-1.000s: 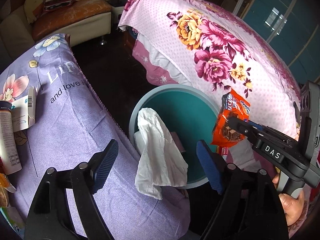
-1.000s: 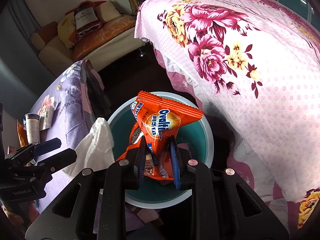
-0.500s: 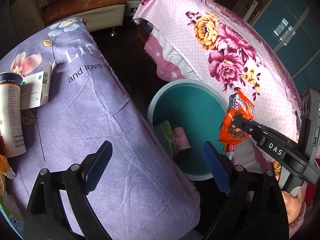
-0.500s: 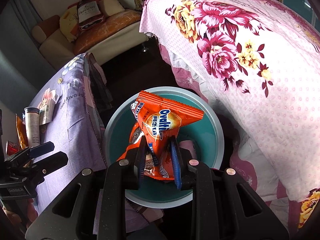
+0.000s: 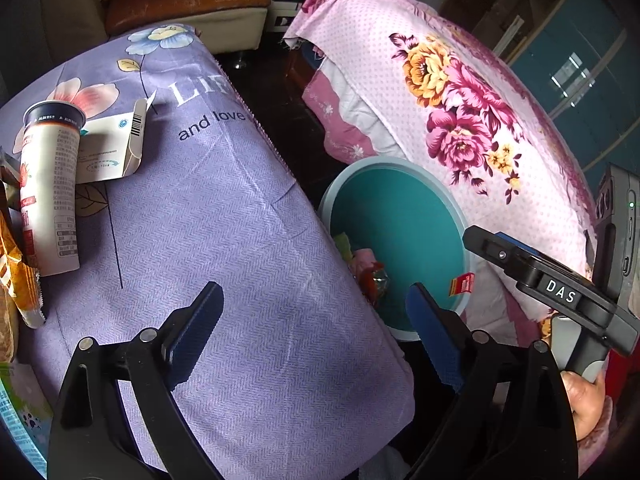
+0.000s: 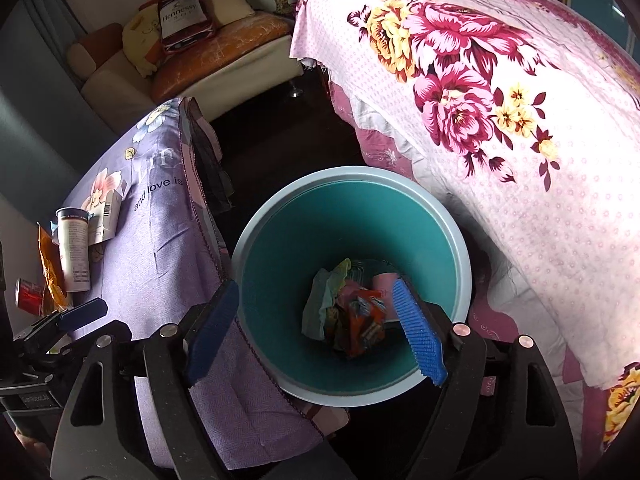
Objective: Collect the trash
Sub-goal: 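Open the right tool to drop the orange Ovaltine packet into the bin, then move both open tools back over the table toward the blue milk carton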
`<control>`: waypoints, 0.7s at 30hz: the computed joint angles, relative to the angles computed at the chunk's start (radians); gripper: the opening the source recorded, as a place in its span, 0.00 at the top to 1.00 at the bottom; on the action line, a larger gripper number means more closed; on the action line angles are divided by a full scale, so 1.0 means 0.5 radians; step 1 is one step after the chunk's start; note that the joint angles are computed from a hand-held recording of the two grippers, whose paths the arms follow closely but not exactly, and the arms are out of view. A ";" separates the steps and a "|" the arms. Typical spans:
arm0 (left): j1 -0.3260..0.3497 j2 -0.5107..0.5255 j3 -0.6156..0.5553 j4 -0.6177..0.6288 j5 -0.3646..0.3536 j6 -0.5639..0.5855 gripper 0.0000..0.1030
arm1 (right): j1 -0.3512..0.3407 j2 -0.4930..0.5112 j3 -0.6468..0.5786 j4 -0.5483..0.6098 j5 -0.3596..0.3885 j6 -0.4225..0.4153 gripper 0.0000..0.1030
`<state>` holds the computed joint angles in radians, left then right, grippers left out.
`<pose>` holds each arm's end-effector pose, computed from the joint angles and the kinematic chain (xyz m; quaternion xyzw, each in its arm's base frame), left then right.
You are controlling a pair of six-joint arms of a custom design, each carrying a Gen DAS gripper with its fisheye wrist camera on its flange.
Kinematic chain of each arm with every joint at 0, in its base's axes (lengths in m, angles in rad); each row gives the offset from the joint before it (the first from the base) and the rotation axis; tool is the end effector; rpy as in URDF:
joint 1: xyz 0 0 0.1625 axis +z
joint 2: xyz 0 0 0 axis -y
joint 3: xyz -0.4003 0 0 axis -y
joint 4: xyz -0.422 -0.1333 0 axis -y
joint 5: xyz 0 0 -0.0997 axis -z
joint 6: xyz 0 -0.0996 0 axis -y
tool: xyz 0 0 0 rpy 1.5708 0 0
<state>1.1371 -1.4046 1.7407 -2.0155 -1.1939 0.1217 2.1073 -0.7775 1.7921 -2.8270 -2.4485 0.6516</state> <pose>-0.0869 -0.5921 0.3368 0.2591 0.9461 -0.0817 0.1765 0.3657 -0.5040 0.0470 -0.1028 -0.8942 0.3265 0.2885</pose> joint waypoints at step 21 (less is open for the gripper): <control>0.161 -0.259 -0.050 0.019 -0.070 0.013 0.09 | 0.198 0.249 -0.412 0.356 -0.025 -0.008 0.19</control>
